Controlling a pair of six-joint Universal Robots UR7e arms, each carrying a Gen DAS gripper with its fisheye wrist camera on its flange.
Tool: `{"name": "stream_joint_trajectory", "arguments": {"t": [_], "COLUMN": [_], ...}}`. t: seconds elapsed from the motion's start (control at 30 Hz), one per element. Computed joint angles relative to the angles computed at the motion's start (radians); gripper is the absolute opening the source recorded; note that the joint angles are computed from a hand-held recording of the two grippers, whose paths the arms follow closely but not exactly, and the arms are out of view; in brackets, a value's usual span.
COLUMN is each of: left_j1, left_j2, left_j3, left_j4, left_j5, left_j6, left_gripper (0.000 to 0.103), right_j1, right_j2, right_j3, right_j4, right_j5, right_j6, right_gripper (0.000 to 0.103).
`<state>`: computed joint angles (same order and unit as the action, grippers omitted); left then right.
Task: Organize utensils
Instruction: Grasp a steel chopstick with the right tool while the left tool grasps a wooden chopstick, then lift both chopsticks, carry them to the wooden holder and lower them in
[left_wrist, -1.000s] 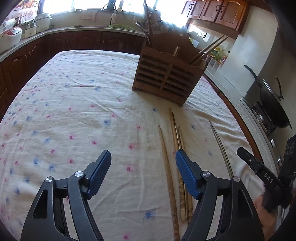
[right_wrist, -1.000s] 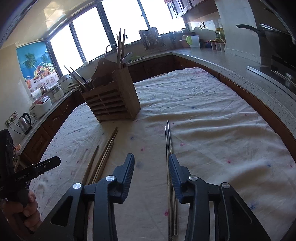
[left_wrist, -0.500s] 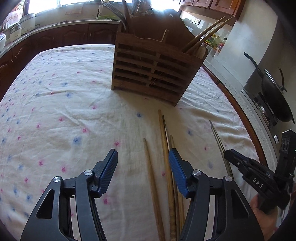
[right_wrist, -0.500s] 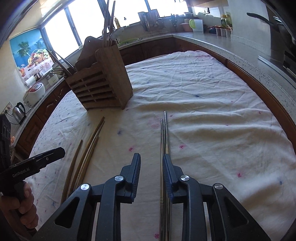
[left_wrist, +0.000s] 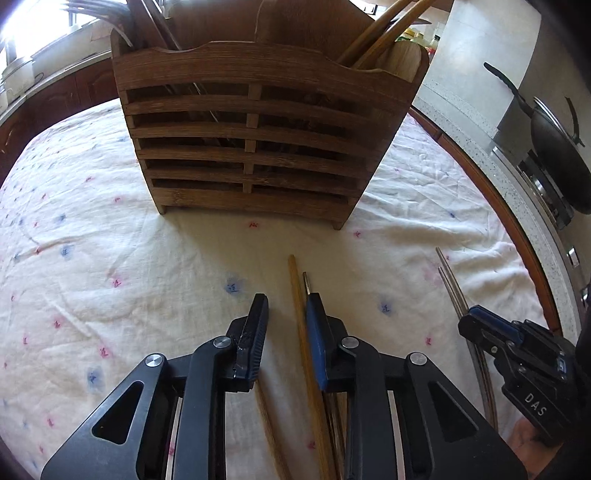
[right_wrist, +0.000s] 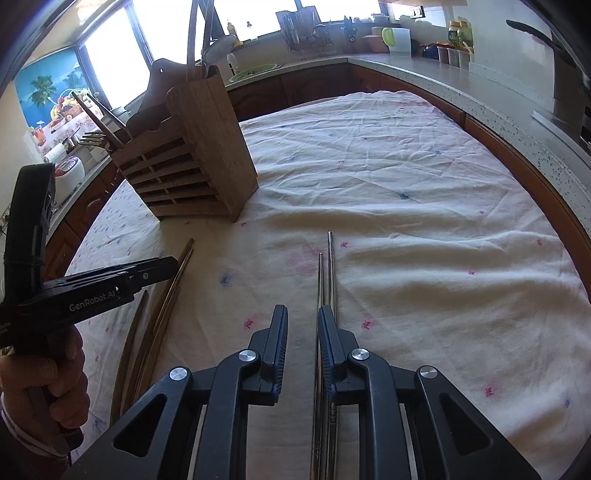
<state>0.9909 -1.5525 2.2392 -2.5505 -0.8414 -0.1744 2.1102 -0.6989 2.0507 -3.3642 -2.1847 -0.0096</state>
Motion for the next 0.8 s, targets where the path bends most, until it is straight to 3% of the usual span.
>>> {"name": "stream_joint_trajectory", "arguments": {"t": [0.23,0.4,0.6,0.8], "left_j1": [-0.003,0.006,-0.011,-0.021], "left_j2": [-0.035,0.003,0.035,-0.008], "left_j3": [0.013,-0.037,-0.024,0.026], "left_j4": [0.038,0.089,0.037,0.003], "left_j5": [-0.009,-0.016,0.032,0.038], "left_j6": [0.030,0.016,0.059,0.104], "left_gripper": [0.017,0.017,0.015,0.008], "right_j1": [-0.005,-0.001,0.000,0.012], "right_j2": [0.000,0.009,0.038,0.069], "right_j3": [-0.003,-0.039,-0.113,-0.127], "right_j4": [0.027,0.080,0.155,0.119], "right_j5": [0.009,-0.004,-0.040,-0.079], "right_j6": [0.006,-0.013,-0.071,-0.137], "right_gripper": [0.014,0.014,0.014,0.012]}}
